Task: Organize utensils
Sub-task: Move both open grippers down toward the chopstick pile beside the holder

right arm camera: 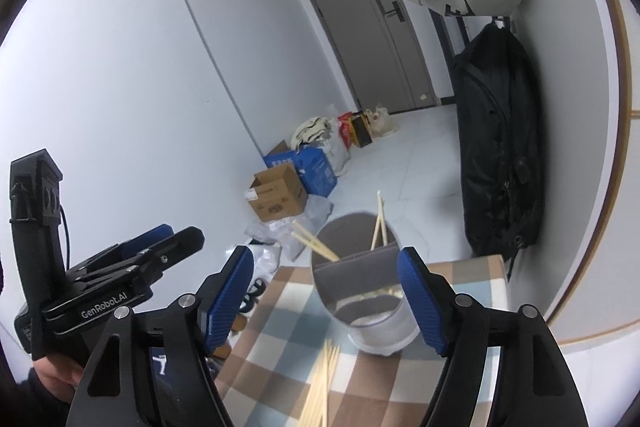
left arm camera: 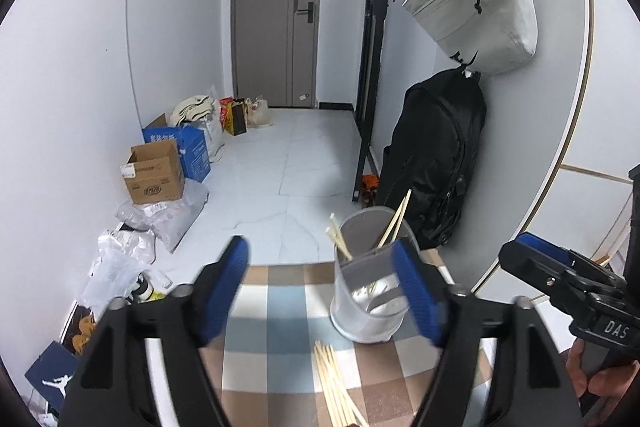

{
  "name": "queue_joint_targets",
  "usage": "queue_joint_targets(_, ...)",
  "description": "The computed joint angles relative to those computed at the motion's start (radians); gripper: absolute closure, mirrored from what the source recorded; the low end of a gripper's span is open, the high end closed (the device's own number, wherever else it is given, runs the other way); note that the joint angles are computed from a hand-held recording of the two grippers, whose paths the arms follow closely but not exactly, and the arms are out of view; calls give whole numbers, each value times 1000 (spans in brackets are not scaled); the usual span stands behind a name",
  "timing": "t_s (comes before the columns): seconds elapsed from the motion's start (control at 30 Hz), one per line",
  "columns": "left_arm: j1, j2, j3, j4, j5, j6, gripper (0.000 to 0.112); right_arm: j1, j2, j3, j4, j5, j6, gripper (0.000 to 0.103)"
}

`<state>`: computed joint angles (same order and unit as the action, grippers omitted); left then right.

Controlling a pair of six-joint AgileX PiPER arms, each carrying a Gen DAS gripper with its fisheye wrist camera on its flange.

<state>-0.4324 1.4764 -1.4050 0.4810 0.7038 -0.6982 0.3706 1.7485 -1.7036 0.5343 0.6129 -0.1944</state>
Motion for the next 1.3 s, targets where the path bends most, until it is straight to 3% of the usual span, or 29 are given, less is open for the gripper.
queue_joint_targets(0.07, -4, -24, 55, 29, -30, -43, 33, 8, -22, 47, 7, -26, -14, 21)
queue_joint_targets(0.37, 10, -77, 213, 68, -108, -156, 33, 51, -91, 253, 29, -124, -65, 15)
queue_joint_targets(0.5, 0, -84, 270, 135, -115, -234, 33, 66, -98, 308, 20, -152, -70, 10)
queue_joint_targets(0.67, 29, -89, 344, 109, -160, -247, 33, 88, -80, 341, -11, -171, -62, 9)
queue_joint_targets(0.8, 73, -79, 371, 50, -183, -209, 33, 90, -39, 332, 8, -138, -77, 9)
queue_joint_targets(1.1, 172, -79, 420, 9, -224, -181, 33, 145, 125, 194, -109, -32, 0, 11)
queue_joint_targets(1.2, 212, -72, 425, -79, -235, -84, 33, 162, 198, 116, -132, 9, 18, 18)
queue_joint_targets(1.3, 275, -50, 421, -248, -241, 79, 33, 177, 295, -5, -178, 98, 56, 35)
